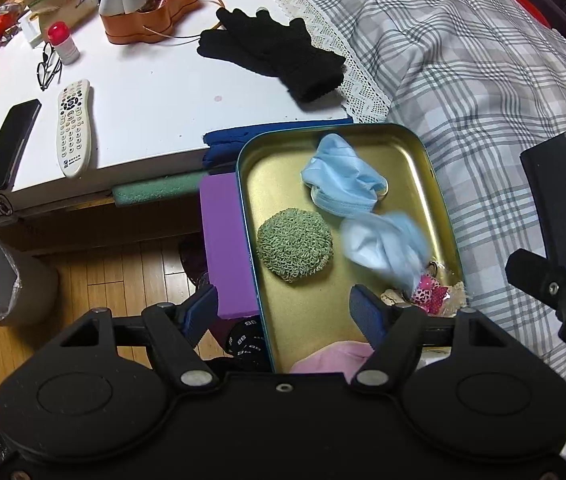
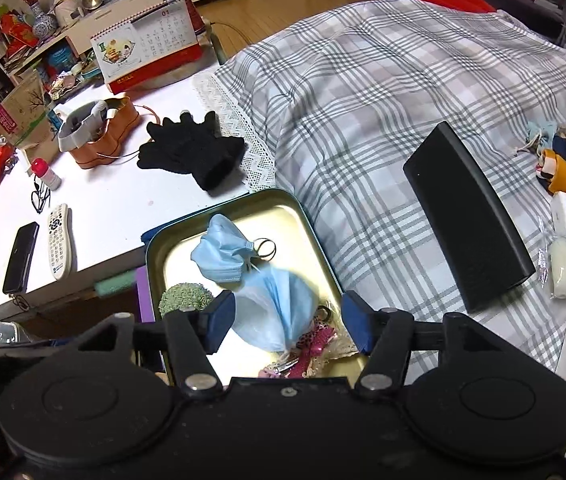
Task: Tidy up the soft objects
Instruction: 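Carry the green ball and blue mask into the gold tray and open both tools, then move both tools from the tray toward the bagged sponge and white tissue pack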
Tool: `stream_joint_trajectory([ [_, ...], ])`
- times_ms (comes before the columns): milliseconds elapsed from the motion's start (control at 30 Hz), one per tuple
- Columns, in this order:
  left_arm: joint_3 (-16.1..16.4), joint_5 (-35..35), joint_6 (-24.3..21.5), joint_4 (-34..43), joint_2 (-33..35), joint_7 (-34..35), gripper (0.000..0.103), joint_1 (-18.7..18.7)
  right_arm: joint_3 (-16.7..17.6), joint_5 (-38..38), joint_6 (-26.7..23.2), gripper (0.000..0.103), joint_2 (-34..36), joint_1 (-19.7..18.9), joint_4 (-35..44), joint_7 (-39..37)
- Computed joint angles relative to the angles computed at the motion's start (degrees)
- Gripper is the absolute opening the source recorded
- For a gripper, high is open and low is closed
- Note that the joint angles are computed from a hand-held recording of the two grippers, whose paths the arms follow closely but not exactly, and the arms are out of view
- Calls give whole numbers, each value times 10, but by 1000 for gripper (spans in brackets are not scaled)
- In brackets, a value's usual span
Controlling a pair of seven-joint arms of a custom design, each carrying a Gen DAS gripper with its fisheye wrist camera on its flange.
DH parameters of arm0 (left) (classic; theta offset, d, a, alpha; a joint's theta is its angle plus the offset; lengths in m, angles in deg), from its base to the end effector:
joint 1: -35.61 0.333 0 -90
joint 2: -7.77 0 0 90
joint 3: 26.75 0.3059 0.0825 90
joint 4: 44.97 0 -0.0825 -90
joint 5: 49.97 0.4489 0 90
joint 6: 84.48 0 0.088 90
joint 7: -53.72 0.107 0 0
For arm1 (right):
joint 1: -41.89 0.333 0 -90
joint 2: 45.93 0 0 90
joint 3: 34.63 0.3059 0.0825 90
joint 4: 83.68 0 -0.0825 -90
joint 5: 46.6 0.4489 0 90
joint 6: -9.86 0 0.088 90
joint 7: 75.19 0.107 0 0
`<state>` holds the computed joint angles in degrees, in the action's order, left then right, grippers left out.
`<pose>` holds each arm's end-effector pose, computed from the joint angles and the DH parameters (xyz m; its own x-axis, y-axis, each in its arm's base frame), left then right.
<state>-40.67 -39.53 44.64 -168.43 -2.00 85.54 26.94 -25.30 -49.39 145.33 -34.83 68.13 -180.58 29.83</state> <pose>0.5433 -0.2242 0.4615 0.4828 -0.8699 0.1014 -0.8172 -0.4891 -0.3049 0.5898 0.4118 0.5044 0.3870 -0.9160 -0.1055 -0.8393 -0.3026 -0.4516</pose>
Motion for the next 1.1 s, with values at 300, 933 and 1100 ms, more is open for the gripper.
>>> stream_joint_trajectory([
  [300,-9,28,-17,12,5,-12,68,-8,-4,2,-7,58,-22,-7,-30,12],
  [933,-26,46,-38,28,0,-13,68,-40,-14,11,3,57,-128,-22,-153,21],
  [1100,-31,39,-40,37,5,-4,69,-51,-21,10,9,57,-165,-29,-191,29],
])
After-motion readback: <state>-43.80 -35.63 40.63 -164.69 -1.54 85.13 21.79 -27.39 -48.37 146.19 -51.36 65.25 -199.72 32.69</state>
